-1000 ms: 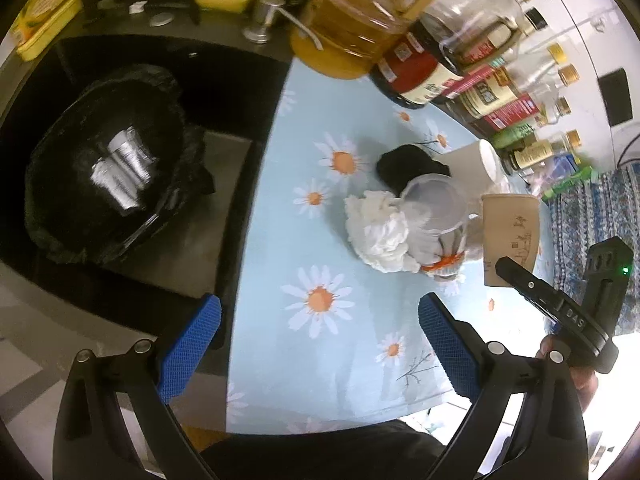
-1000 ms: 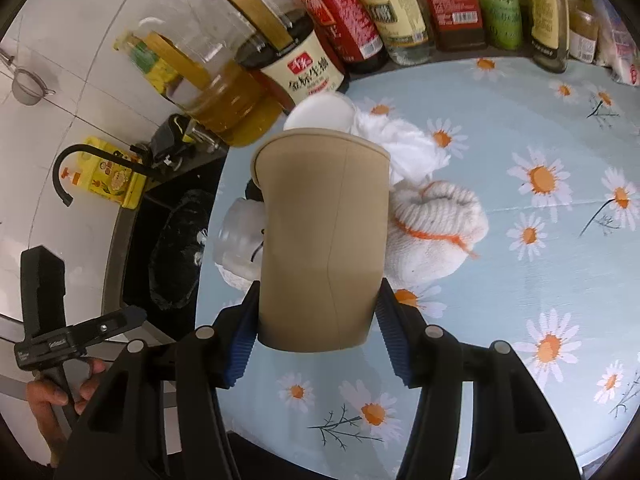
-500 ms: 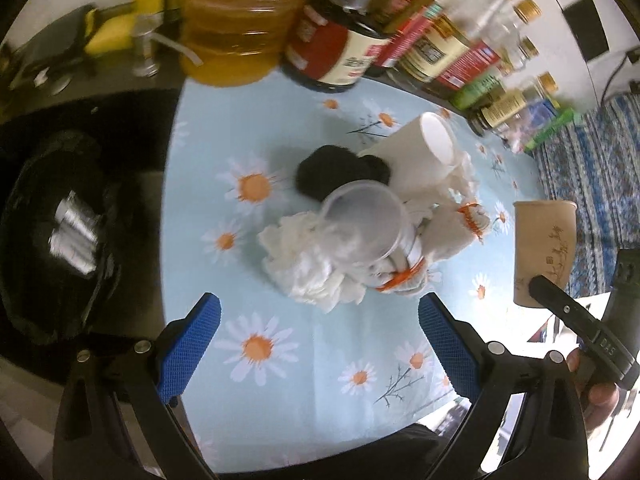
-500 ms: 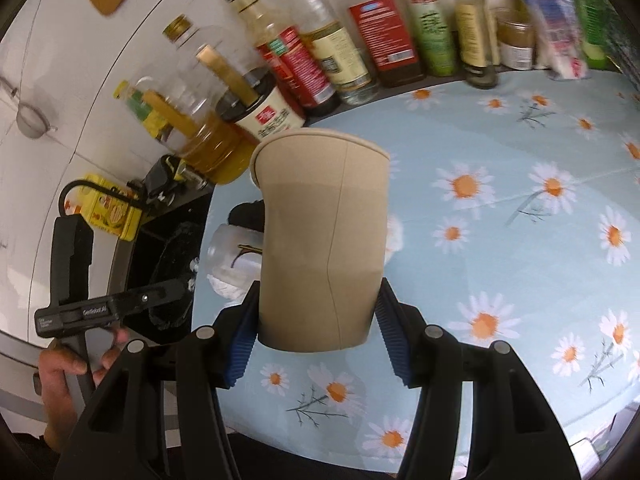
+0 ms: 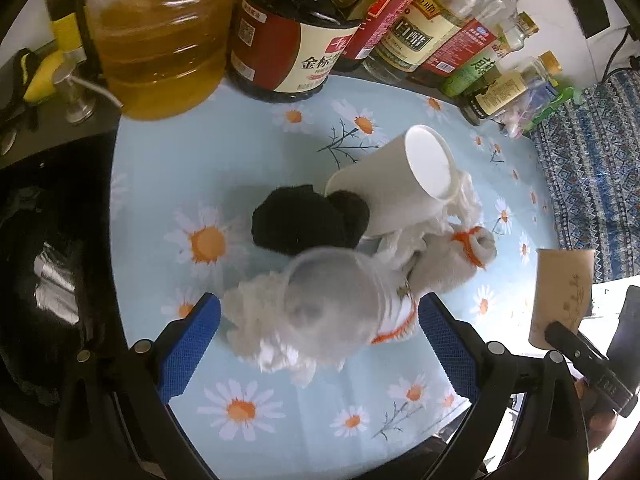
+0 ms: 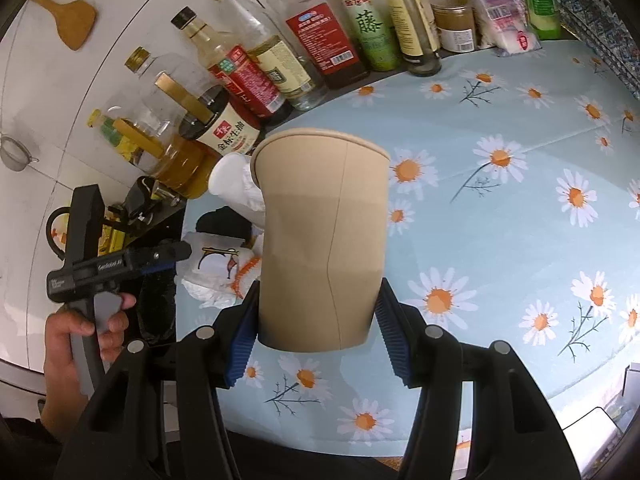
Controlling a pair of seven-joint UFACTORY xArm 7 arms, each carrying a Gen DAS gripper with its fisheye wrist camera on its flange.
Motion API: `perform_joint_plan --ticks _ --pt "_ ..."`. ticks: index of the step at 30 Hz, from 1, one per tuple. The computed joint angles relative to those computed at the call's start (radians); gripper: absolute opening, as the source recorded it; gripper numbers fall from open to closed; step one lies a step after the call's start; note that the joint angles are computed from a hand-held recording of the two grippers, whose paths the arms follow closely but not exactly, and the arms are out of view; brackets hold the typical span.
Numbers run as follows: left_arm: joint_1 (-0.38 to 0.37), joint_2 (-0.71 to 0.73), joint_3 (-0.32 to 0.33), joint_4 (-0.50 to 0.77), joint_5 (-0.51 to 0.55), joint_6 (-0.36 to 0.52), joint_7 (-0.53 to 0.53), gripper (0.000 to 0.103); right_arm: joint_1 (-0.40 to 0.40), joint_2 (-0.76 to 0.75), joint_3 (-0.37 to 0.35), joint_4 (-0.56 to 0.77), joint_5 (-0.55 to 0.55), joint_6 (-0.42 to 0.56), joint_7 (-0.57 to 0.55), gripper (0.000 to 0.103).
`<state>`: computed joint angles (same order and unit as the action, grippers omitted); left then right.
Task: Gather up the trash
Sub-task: 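Grasp the tan paper cup with the right tool while the left tool grasps the clear plastic cup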
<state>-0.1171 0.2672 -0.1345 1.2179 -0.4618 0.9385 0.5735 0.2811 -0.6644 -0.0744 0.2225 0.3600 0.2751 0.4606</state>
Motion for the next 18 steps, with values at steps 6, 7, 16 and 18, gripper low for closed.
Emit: perform_joint_plan --ticks 6,7,16,18 --pt "0.002 0.058 -0.009 0.058 -0.005 0.051 -0.015 0.095 -0.021 -0.029 0.015 -0.016 -0.011 0.019 0.025 0.056" --pt "0.000 0.064 -0.010 0.063 -0.002 0.053 -0.016 0.095 -0.020 -0.038 0.013 -0.022 -0.011 0.018 0.026 0.056" --pt "-0.005 0.081 -0.020 0.081 -0.001 0.075 -0.009 0.074 -0.038 -0.075 0.029 -0.039 -0.041 0.037 0.057 0.056" --pt "-0.007 0.077 -0.021 0.075 0.000 0.073 -0.006 0.070 -0.038 -0.075 0.026 -0.039 -0.045 0.038 0.057 0.056"
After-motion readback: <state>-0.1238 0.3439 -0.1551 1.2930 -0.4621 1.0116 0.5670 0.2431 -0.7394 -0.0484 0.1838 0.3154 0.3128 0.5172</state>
